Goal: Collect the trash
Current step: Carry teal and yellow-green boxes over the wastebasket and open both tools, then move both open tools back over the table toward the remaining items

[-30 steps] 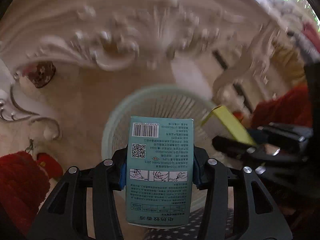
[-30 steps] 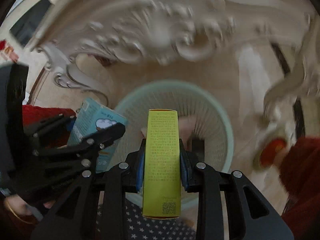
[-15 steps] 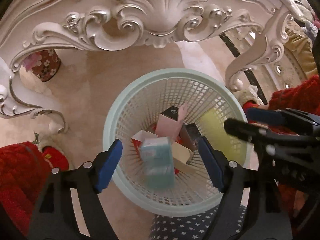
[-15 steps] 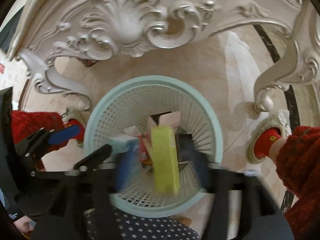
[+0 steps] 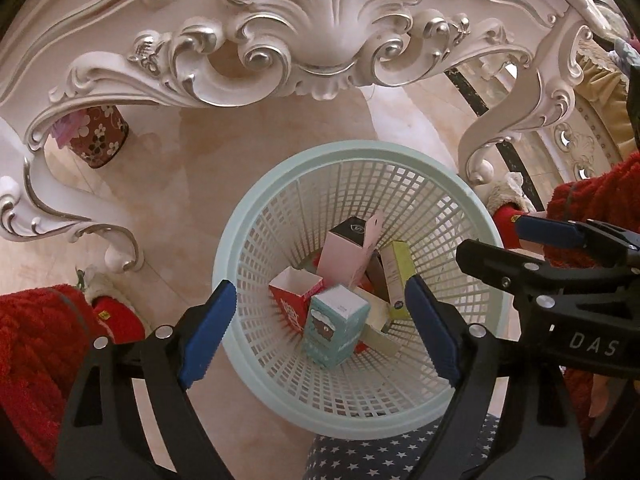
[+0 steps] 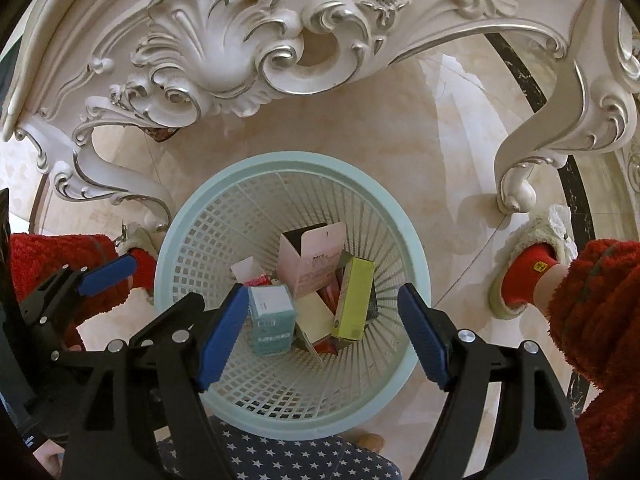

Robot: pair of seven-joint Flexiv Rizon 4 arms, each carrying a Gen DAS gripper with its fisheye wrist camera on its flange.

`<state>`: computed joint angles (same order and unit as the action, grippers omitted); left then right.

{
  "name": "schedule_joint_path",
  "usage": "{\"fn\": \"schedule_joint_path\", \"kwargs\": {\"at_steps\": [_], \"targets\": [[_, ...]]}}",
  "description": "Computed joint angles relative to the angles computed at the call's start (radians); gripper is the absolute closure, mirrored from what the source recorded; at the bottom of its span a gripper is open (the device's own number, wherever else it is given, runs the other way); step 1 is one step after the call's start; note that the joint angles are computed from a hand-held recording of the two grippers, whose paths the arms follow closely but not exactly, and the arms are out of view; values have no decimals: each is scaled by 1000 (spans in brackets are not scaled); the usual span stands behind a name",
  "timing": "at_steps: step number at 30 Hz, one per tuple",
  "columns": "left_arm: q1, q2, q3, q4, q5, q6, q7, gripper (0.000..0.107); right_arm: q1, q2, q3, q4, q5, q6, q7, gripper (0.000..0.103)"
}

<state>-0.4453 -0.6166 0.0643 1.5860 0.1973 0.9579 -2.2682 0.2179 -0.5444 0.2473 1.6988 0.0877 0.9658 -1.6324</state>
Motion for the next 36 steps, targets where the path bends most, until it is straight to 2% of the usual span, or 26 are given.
{"fn": "schedule_joint_path", "kwargs": {"at_steps": [7,11,14,20,23,25,26,28,31,32,34,36], "targets": [[-2,-1,0,-3,5,-17,4,23,2,-1,-3,-6,1,-19,10,30],[2,36,-4,43,6,50,-3,23,-31,25,28,0,61,-1,-21,30],[-10,69,14,70,28,91,-28,23,-41,59,38,33,99,93,-56,30],[12,95,-4,102,2,105,-34,23,-21,79,30,63,70,180,-59,30],[11,153,-1,140,13,162,-36,23,-38,121,65,99,81,301,-138,30],[14,205,0,159,19,187,-35,23,-74,153,123,97,116,380,-222,30],[18,232,2,167,25,207,-36,23,-116,161,181,69,164,404,-290,30],[11,289,36,153,76,215,-74,23,-142,163,229,14,207,436,-369,29],[19,331,87,62,196,155,-150,23,-130,128,241,-99,214,458,-419,20],[32,332,93,30,224,139,-161,23,-135,102,261,-153,223,455,-440,20],[56,316,125,-61,303,93,-225,23,-86,38,229,-274,195,456,-418,19],[104,285,128,-133,316,72,-261,23,-27,-37,183,-388,139,463,-386,19]]}}
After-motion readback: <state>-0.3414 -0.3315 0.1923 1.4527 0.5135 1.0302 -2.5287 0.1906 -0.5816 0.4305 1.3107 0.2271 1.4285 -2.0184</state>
